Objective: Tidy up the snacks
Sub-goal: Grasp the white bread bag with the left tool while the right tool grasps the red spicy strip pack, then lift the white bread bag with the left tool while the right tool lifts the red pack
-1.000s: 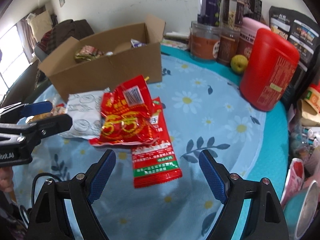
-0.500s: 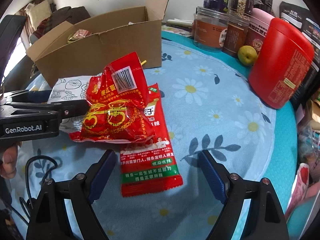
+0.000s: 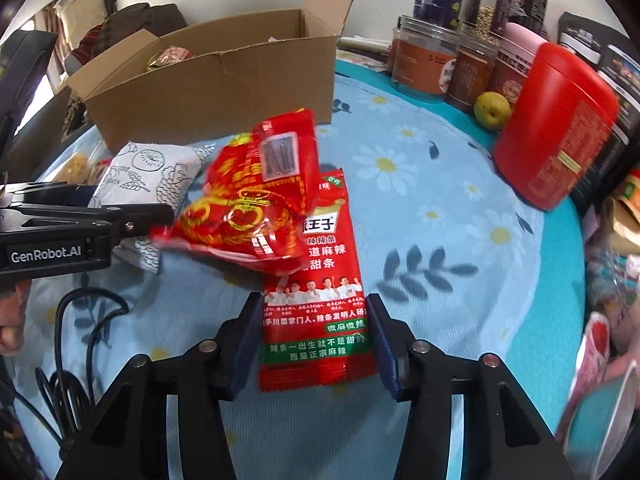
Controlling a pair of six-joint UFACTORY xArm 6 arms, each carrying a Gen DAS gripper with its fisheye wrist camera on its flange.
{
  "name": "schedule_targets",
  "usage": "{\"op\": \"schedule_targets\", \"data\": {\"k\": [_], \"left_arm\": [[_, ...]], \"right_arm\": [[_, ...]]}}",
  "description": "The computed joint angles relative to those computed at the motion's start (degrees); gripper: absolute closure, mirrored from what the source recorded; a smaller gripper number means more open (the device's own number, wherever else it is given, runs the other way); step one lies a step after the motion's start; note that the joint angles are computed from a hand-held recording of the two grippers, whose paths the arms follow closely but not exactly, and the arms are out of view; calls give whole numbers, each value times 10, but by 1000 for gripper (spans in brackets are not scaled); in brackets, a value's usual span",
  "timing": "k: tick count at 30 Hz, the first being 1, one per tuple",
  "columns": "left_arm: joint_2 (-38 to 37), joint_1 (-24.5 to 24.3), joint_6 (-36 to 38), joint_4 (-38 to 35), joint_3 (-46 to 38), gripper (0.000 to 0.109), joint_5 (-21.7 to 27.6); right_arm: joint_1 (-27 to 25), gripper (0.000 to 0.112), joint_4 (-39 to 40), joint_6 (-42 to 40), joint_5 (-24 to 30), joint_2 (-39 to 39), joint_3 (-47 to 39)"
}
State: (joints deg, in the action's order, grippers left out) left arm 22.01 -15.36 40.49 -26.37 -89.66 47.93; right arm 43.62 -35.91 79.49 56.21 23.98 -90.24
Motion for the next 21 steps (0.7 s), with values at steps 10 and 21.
{"op": "schedule_targets", "data": {"k": [10, 21], "left_arm": [[-86, 23, 65, -20, 103, 49, 23], [-155, 50, 133, -16, 171, 49, 84]], "right_arm": [[50, 62, 3, 70, 19, -41, 45], [98, 63, 17, 97, 38, -52, 45]]}}
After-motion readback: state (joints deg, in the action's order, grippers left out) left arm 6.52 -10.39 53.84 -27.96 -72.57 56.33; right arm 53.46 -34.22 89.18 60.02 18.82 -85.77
